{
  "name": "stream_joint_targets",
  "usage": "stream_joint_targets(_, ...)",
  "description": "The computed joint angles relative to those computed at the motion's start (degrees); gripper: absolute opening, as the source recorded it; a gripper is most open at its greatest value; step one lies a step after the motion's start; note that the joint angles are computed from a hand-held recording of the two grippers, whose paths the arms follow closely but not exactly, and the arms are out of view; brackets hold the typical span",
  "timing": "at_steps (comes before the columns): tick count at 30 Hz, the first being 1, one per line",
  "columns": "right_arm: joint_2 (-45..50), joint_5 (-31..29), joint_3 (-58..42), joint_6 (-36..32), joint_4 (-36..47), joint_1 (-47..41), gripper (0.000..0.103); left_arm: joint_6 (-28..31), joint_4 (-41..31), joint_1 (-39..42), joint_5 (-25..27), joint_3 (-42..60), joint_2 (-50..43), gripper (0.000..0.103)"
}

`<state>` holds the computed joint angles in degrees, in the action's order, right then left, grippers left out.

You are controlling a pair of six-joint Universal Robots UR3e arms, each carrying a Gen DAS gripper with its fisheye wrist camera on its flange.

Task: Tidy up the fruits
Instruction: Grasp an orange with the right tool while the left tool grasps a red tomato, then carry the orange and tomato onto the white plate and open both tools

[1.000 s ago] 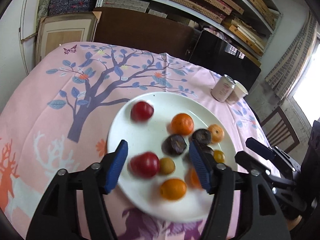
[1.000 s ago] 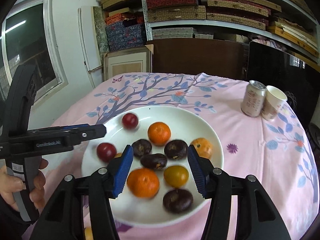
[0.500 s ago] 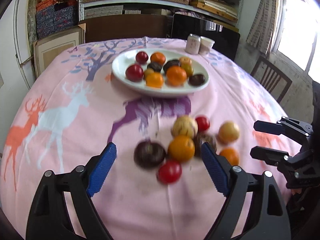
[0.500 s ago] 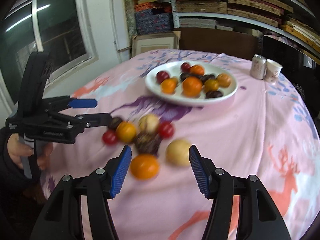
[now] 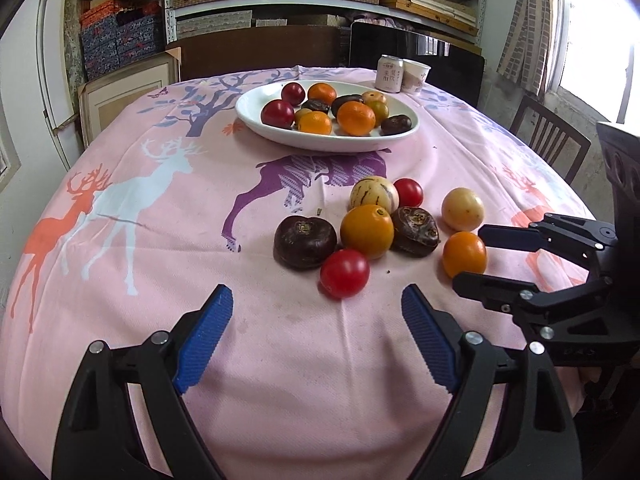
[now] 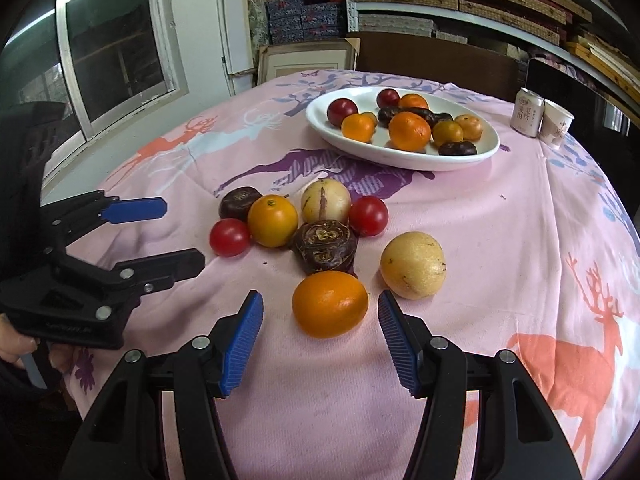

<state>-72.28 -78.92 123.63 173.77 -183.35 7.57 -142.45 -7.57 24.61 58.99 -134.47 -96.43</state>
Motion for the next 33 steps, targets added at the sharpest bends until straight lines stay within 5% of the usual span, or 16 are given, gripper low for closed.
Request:
stream_joint_targets(3, 1.24, 0.37, -1.43, 0.23, 1.26, -0.03, 0.041, -2.33, 0.08, -2.77, 3.27, 2.56, -1.84, 0.084)
stream_joint_targets(8, -0.15, 5.43, 4.44, 2.77, -6.66, -4.17, 0.041, -4.82, 0.58, -6.23, 6.81, 5.02, -3.65, 0.083)
stream_joint_targets(12, -1.42, 11.32, 8.23, 2.91, -8.86, -8.45, 0.041, -5.51, -0.88, -9.48, 10.01, 8.02, -6.32, 0.058)
stream_joint_targets(17, -1.87, 13.81, 9.84, 1.57, -10.63, -9.58, 0.041, -7.17, -1.00, -10.65, 11.30, 9.95, -8.22, 0.050)
stream_joint_targets(22, -2.02, 15.43, 10.36, 1.34, -11.04, -10.48, 0.041, -7.04, -2.06, -11.27, 10.57, 11.34, -9.07, 0.028)
stream_joint_targets(33, -2.18, 17.21, 11.87, 0.90, -13.38, -11.31, 0.041, -5.55, -0.93, -9.92, 7.48, 7.69, -6.06, 0.028)
